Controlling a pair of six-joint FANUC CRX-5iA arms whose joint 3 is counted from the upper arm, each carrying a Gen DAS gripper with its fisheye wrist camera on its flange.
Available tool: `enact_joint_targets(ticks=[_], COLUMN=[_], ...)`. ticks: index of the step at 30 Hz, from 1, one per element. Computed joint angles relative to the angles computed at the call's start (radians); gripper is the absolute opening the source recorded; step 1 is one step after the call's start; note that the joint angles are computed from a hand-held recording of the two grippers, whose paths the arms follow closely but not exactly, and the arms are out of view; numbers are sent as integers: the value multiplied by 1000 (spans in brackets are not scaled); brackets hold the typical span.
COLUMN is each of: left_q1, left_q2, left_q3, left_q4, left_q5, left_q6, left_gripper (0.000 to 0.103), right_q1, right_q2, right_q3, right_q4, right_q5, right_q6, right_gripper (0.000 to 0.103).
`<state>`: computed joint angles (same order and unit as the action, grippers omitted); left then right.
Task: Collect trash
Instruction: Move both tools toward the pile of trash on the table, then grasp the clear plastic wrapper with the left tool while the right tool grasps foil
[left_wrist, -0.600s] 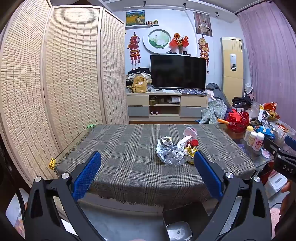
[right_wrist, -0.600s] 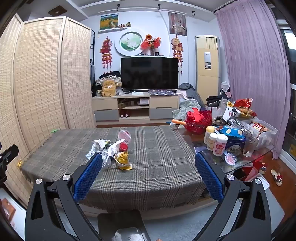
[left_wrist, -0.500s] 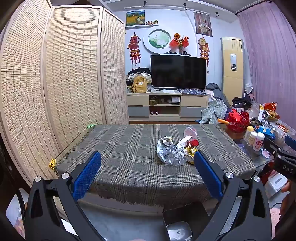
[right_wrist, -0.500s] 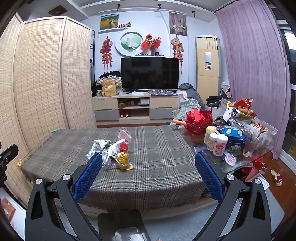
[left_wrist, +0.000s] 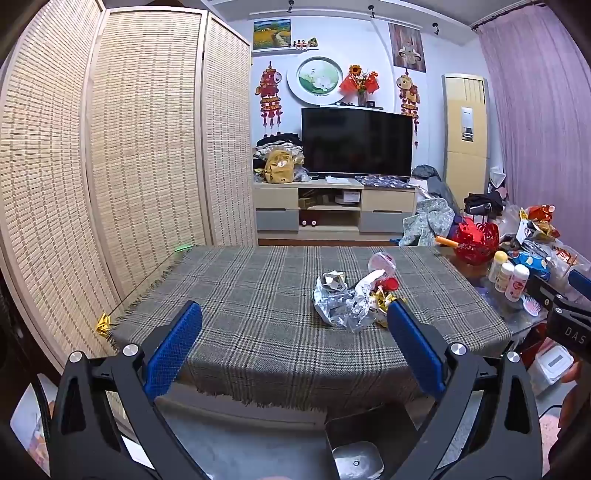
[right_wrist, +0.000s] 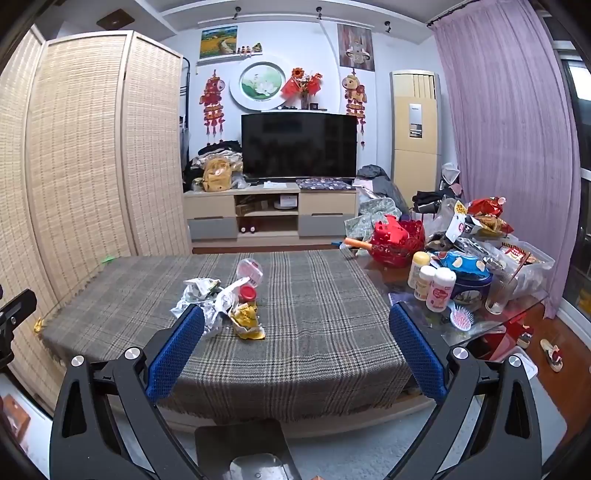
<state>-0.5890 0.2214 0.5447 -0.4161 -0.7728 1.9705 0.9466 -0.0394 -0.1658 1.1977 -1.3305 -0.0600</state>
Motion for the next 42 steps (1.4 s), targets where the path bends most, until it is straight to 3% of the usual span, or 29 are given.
enact_joint_targets(ticks=[14, 20, 28, 37, 42], left_q1=[-1, 23, 56, 84, 96], left_q2=[49, 107, 242, 422, 539], left_q3=[53, 101, 231, 400, 529], left_q4=[-24, 48, 153, 288, 350], left_q5=[-42, -39, -94, -162, -227], left_q6=[-29, -100, -198, -334, -402], left_gripper=[95, 95, 95, 95, 94], right_q1=[-47, -108, -198, -305, -351], right_q2=[1, 25, 115, 203, 260], right_q3=[14, 41, 120, 177, 225], right_q4=[-36, -81, -201, -349, -437], right_q5=[52, 134, 198, 389, 452], right_q6=[-11, 23, 109, 239, 304], right_gripper=[100, 100, 100, 100, 87])
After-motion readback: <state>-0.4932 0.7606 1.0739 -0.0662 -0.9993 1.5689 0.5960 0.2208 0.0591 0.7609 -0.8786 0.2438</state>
